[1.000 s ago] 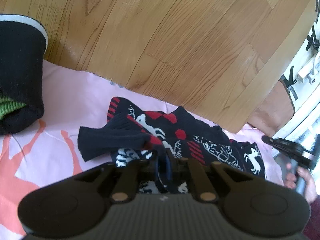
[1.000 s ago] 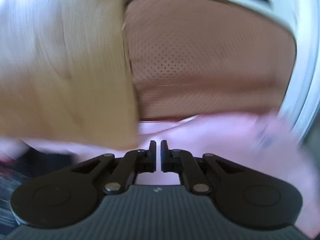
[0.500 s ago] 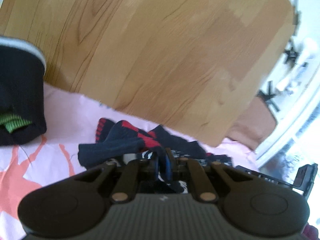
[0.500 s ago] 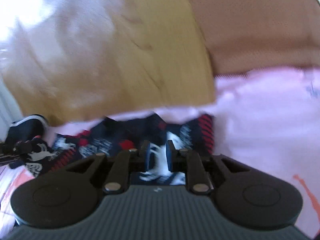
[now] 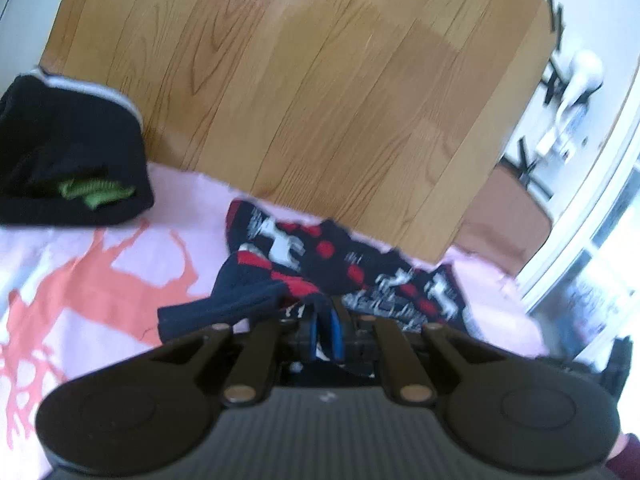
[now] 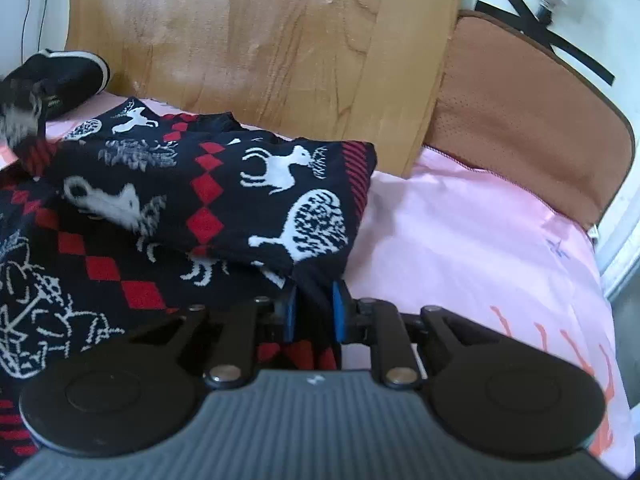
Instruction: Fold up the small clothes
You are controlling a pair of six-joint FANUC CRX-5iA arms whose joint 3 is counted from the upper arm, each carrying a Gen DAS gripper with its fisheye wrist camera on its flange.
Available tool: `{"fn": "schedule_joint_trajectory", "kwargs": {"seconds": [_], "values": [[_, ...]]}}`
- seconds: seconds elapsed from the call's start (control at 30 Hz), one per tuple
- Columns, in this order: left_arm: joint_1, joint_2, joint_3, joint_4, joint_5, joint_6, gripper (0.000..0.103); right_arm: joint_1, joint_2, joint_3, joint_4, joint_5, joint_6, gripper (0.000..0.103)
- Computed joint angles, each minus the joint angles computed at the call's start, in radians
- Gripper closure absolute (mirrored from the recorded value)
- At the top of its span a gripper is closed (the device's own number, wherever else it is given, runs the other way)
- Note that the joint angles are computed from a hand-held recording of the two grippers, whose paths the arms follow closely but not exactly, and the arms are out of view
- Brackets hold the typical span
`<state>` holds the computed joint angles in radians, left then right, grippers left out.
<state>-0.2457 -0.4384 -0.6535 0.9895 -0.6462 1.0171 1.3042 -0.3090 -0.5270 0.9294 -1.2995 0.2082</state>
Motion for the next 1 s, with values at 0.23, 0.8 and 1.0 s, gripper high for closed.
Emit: {"fn": "schedule_joint_trajectory", "kwargs": {"seconds": [0.23, 0.8, 1.0], "values": [[0.003, 0.004, -0.014, 0.034, 0.012, -0.016, 0.095, 0.002, -0.013, 0.014, 0.084, 0.139, -0.011, 0.067], [-0.209, 0.011, 0.042, 0.244, 0.243, -0.338, 0.061, -0.232, 0.181, 0.085, 0.344, 0.639, -0.458, 0.093], [-0.165, 0.091, 0.092, 0.141, 0.153, -0.182, 0.056, -0.172, 0.057, 0.032, -0.009, 0.419, -0.541, 0.057]]}}
